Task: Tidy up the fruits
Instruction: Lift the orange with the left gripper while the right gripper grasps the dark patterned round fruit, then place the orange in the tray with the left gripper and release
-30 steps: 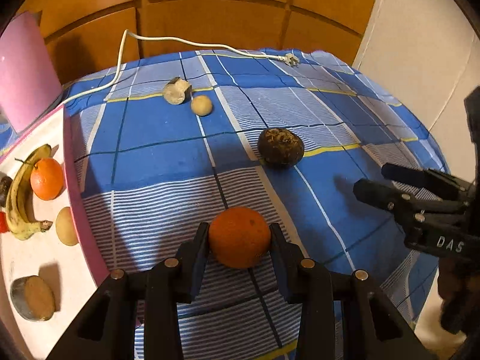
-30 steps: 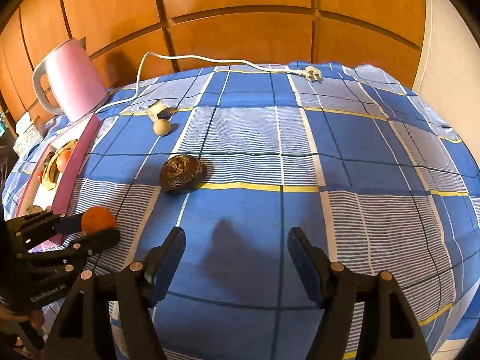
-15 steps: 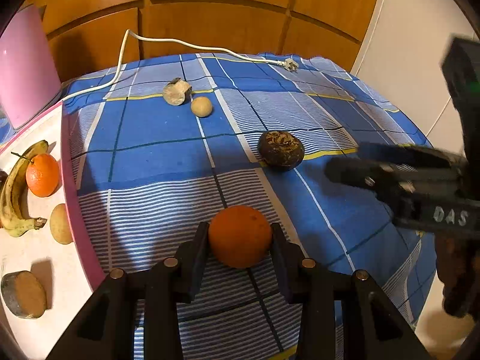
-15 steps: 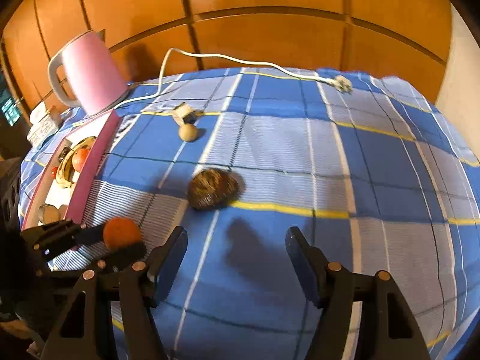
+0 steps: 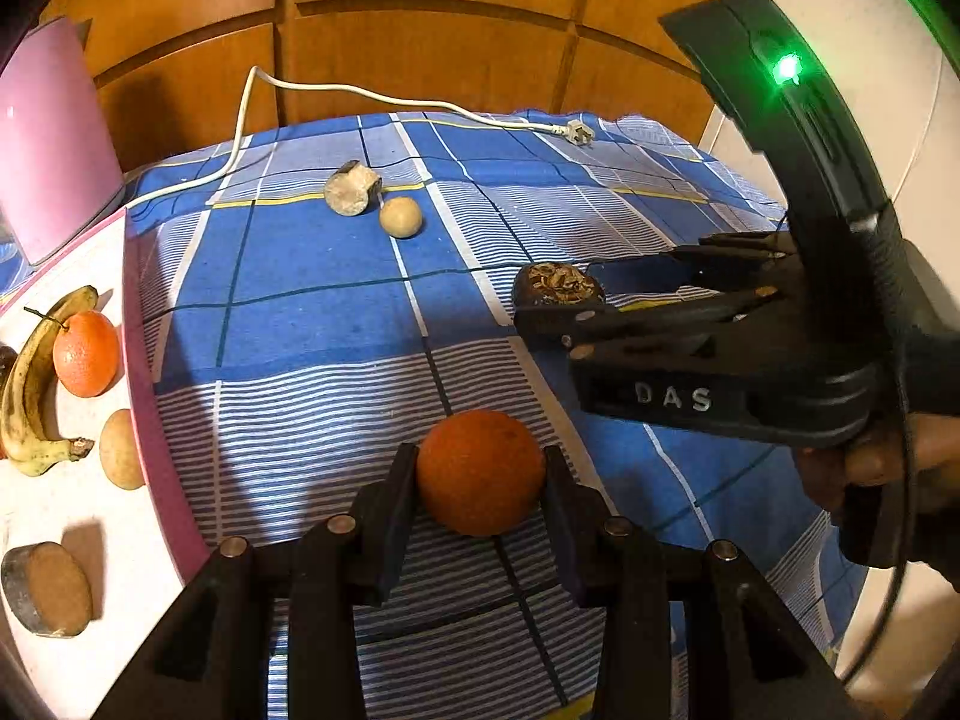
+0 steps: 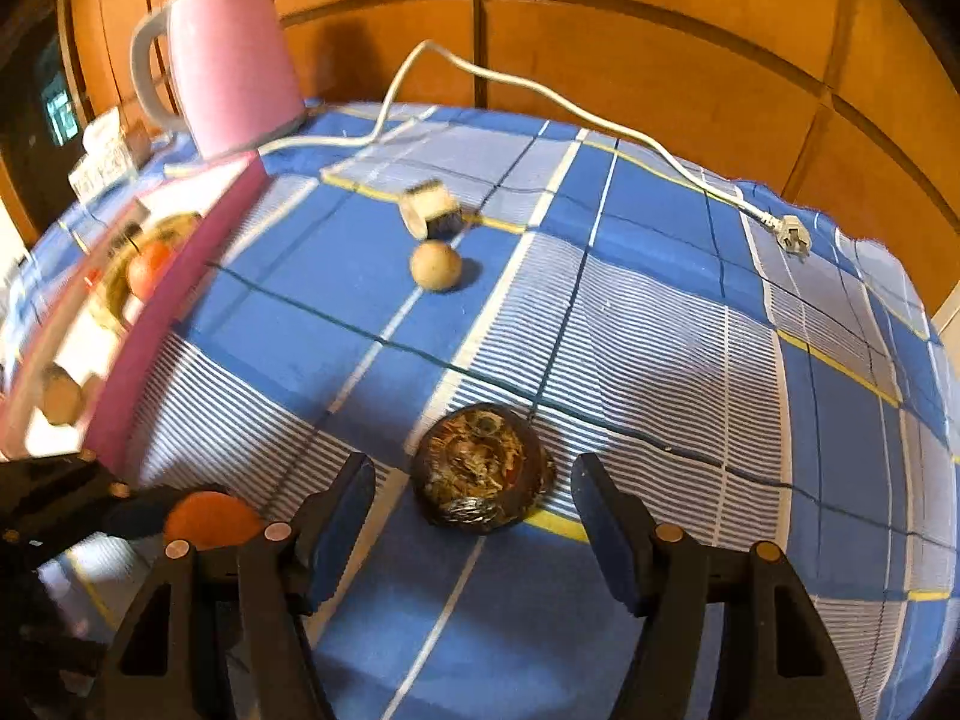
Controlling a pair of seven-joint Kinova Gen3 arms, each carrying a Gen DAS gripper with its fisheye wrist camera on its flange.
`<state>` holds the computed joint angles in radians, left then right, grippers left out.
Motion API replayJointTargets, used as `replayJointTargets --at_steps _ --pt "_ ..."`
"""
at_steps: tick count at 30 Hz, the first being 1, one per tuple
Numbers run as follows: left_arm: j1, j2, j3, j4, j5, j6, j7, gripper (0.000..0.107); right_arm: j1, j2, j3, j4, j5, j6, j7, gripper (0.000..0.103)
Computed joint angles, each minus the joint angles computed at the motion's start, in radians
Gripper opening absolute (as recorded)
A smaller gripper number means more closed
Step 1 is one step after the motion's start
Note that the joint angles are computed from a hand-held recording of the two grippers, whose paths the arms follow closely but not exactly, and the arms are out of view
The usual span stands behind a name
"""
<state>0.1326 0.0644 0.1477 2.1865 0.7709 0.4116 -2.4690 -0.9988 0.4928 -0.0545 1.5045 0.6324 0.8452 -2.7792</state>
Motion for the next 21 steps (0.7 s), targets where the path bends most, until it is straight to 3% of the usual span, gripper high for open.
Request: replayJointTargets --at_steps 7,11,13,21 --pt "-0.003 -0.001 -0.006 -0.010 -0.010 0.022 0.014 0.039 -0.048 0.002 0.023 0.041 0.088 -0.005 -0.079 0.052" --pt "-0.007 -0.006 -0.013 -0.024 -0.029 0.055 0.028 0.039 -0.045 -0.018 0.034 0.109 0.132 -0.094 -0.178 0.053" --pt "-0.015 -0.021 -0.018 -0.023 -0.007 0.073 0.003 0.039 -0.059 -0.014 0.038 0.115 0.163 -0.090 -0.213 0.053" --pt "-0.092 -0.157 -0.154 -0.038 0.139 0.259 -0.114 0.039 -0.049 -0.018 0.023 0.134 0.204 -0.106 -0.261 0.053"
